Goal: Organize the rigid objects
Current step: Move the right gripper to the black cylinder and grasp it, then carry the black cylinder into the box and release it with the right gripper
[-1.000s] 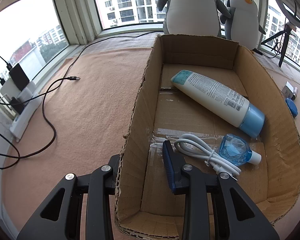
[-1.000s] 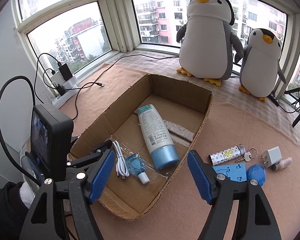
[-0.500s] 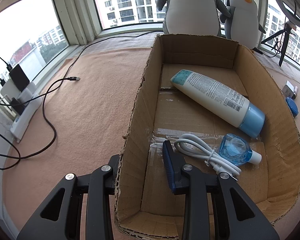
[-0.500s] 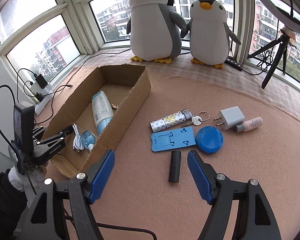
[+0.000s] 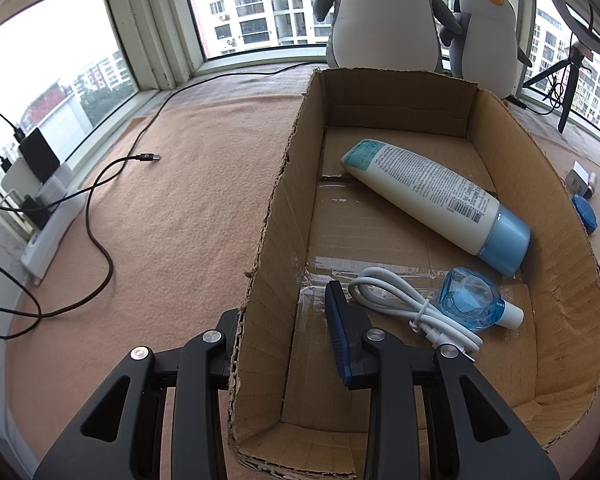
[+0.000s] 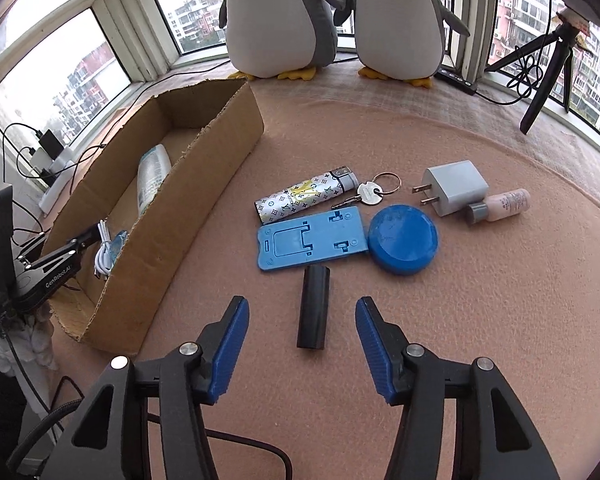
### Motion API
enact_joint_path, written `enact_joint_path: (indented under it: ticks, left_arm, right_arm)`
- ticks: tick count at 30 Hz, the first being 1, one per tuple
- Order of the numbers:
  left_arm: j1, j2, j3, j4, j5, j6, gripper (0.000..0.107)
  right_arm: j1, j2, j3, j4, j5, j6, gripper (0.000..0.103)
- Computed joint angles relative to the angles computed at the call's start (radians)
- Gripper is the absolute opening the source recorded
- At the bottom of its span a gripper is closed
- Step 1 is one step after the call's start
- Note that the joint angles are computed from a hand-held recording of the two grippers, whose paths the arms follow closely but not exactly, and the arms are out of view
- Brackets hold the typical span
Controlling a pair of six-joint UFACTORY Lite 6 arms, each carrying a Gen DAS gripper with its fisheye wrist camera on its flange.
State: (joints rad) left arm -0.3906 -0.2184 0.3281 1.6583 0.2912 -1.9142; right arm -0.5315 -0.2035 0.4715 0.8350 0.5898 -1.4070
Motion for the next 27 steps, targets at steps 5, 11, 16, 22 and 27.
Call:
enact_joint_path:
  ticks: [5, 11, 16, 22, 27]
  left_arm:
    - [0.001, -0.001, -0.001, 0.004, -0.001, -0.004, 0.030]
    - [0.002, -0.001, -0.001, 0.004, -0.001, -0.003, 0.030]
    - [0.004, -0.005, -0.004, 0.003, -0.003, -0.001, 0.030]
    - [0.004, -0.005, -0.004, 0.003, -0.003, -0.001, 0.030]
    - [0.005, -0.006, -0.004, 0.003, -0.003, -0.001, 0.030]
  right_arm:
    - [0.077, 0.058, 0.002, 0.006, -0.084, 0.030, 0.036]
    - [0.134, 0.098, 0.014, -0.018, -0.149, 0.079, 0.028]
    - [0.153, 0.119, 0.021, -0.045, -0.173, 0.103, 0.016]
    - [0.159, 0.111, 0.013, -0.054, -0.190, 0.104, 0.015]
    - [0.129, 0.087, 0.008, -0.032, -0.161, 0.089, 0.015]
